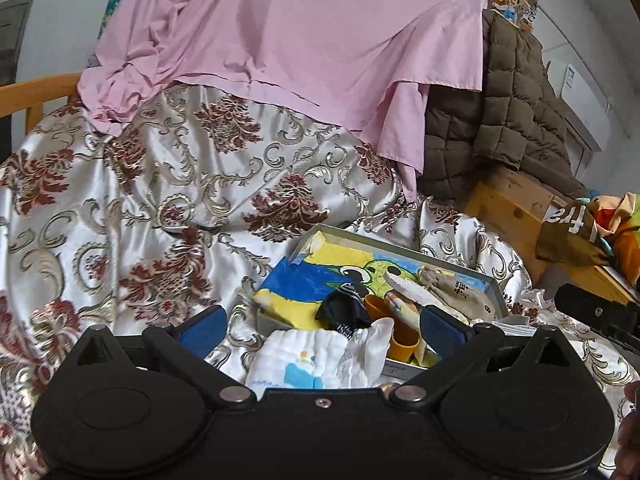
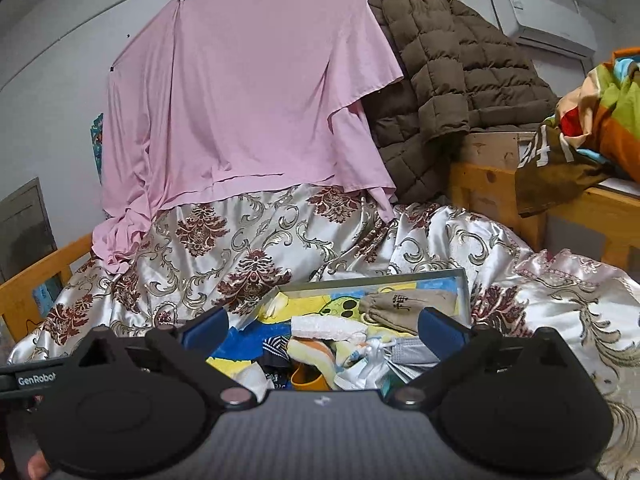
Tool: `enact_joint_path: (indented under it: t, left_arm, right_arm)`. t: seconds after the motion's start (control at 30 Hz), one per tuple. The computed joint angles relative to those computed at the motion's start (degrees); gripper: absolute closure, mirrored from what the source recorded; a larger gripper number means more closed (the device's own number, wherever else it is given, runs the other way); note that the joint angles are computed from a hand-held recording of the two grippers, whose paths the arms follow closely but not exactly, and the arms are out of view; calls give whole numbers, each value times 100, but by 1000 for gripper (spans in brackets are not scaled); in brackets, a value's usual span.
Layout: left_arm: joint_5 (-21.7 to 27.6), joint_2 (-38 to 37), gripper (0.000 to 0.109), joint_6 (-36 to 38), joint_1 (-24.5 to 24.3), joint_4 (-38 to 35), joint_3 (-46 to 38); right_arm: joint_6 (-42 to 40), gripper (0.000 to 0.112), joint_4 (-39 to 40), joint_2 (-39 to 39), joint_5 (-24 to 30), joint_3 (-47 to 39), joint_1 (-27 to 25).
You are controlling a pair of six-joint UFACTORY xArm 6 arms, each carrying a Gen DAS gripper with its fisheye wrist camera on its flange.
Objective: Organize soft objects
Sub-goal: 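Withdraw both open tools up and away from the tray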
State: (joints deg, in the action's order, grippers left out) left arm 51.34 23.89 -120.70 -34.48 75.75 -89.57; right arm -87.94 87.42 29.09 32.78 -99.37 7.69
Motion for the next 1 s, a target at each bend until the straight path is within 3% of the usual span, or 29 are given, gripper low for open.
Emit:
enact_joint_path:
  t: [0.5, 0.73, 1.0]
  left_arm:
    - [959, -387, 6, -652, -659, -94, 544]
    - [1016, -527, 6, -949, -864, -225, 893]
    - [1164, -665, 6, -967, -1076, -319, 1247]
  right_arm:
    - [-895, 9, 896, -976, 2, 1586, -82]
    - [-1356, 9, 1206, -1406, -433, 2293, 49]
    - [-1440, 9, 887, -1820, -710, 2986, 196]
